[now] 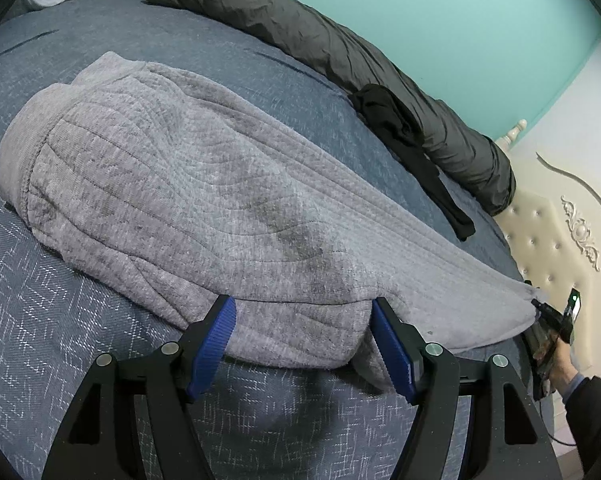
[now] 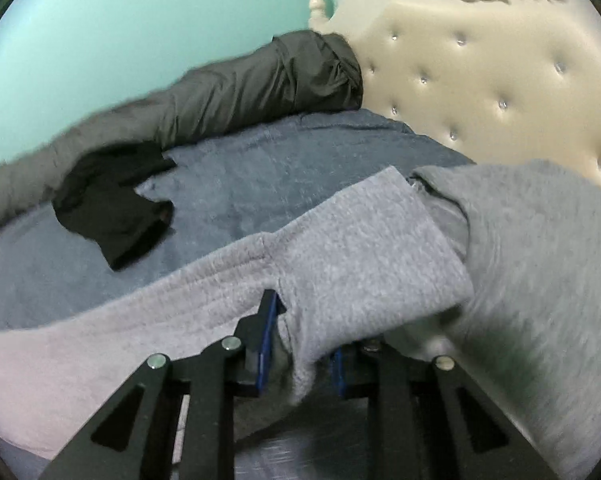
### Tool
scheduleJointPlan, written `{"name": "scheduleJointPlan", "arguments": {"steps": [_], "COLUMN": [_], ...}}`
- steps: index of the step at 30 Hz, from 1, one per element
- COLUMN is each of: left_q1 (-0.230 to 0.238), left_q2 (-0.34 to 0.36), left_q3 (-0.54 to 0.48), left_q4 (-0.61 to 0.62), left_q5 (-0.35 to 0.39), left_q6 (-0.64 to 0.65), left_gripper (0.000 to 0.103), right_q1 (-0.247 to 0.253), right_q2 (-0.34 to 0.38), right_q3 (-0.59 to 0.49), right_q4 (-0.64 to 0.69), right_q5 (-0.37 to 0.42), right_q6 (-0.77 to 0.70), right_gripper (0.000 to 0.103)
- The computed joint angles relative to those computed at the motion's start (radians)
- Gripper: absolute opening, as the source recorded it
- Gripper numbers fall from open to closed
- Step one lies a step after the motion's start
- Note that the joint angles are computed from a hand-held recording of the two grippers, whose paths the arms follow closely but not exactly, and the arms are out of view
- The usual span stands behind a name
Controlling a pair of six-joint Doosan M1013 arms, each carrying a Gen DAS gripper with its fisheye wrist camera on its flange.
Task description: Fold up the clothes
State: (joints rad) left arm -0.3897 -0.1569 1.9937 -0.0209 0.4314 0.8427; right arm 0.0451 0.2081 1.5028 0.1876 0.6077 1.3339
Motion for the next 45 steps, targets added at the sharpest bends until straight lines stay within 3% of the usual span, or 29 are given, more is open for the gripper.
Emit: {"name": "scheduleJointPlan", "arguments": {"steps": [4, 10, 11, 12, 13, 19, 21, 26, 33, 41, 43, 45], "left_q1": [-0.004, -0.004, -0.006, -0.007, -0.009, -0.016, -0.011, 0.003, 0.070, 0.159, 0.163, 0.166], "left_q2": [0.002, 0.003, 0.002, -0.001, -0.003, -0.036, -0.060, -0.108, -0.169, -0.147, -0.132, -0.121], "left_q3": [-0.002, -0.004, -0.005, -0.005, -0.005, 0.009, 0.025, 0.060, 0.123, 0.141, 0.130, 0.123], "left_q4": [0.000, -0.005, 0.006, 0.015, 0.024, 0.100, 0.124, 0.190, 0.206, -0.047, -0.046, -0.073], "left_q5": [0.004, 0.005, 0.007, 0.008, 0.008, 0.006, 0.007, 0.037, 0.032, -0.046, -0.051, -0.064], "left_q6": [0.004, 0.001, -0.008, -0.017, -0.027, -0.132, -0.166, -0.251, -0.298, -0.107, -0.110, -0.087], "left_gripper": [0.073, 0.073, 0.073, 0.073, 0.073, 0.073, 0.073, 0.073, 0.073, 0.073, 0.076, 0.077], "right_q1": [0.022, 0.029, 0.033, 0.039, 0.042, 0.040, 0.027, 0.033, 0.108, 0.207, 0.221, 0.234], "right_q2": [0.025, 0.049, 0.045, 0.037, 0.031, -0.040, -0.075, -0.154, -0.245, -0.272, -0.274, -0.252], "right_q3": [-0.021, -0.049, -0.044, -0.036, -0.032, 0.002, 0.026, 0.120, 0.287, 0.391, 0.408, 0.391], "right_q4": [-0.189, -0.195, -0.215, -0.260, -0.294, -0.391, -0.290, 0.061, 0.462, 0.702, 0.727, 0.698], "right_q5": [0.028, 0.090, 0.074, 0.053, 0.039, 0.006, -0.005, -0.017, 0.060, 0.154, 0.157, 0.211], "right_q6": [0.098, 0.113, 0.116, 0.144, 0.175, 0.351, 0.324, 0.047, -0.179, -0.320, -0.334, -0.307], "right_gripper": [0.023, 0.028, 0.032, 0.044, 0.049, 0.049, 0.049, 0.049, 0.051, 0.054, 0.057, 0.058]}}
